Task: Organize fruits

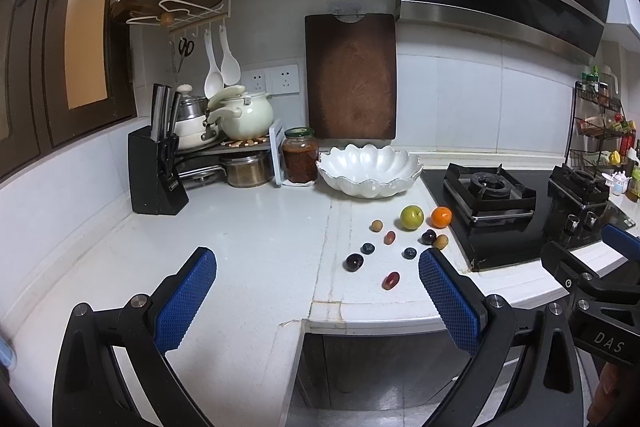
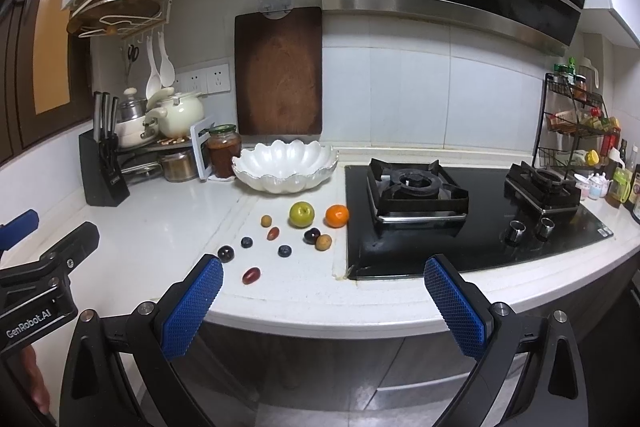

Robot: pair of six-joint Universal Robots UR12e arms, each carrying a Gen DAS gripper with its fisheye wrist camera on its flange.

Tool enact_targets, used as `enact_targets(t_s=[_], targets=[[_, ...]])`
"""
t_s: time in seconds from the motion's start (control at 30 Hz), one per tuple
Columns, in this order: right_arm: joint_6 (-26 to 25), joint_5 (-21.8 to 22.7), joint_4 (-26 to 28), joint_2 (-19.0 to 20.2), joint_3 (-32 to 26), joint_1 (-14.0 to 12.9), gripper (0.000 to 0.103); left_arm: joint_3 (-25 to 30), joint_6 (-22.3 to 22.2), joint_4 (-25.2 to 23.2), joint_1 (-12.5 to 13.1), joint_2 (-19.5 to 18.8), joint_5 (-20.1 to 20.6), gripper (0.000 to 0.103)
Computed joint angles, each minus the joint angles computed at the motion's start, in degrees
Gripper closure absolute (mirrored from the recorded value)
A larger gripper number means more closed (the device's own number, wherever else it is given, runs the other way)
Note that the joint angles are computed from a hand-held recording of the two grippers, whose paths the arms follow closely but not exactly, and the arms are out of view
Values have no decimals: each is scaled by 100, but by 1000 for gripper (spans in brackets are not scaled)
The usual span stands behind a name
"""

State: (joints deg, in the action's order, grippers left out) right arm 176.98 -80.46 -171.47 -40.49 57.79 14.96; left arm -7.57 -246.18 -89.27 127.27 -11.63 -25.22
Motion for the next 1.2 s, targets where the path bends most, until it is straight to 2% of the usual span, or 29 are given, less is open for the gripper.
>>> enact_targets(t_s=[0.07,0.2,0.6,1.2], targets=[[-17,2,-48,-1,14,-4,1,-25,-51,50,1,6,0,0],[-36,-2,-114,-4,35,-5,1,-408,-70,235,-3,193,13,0],[-51,8,-206,-20,85,-4,1,-675,-120,405,-18,315,73,0],[-44,-17,-217,-16,77,2,1,-379,-173,301,-22,167,125,0]])
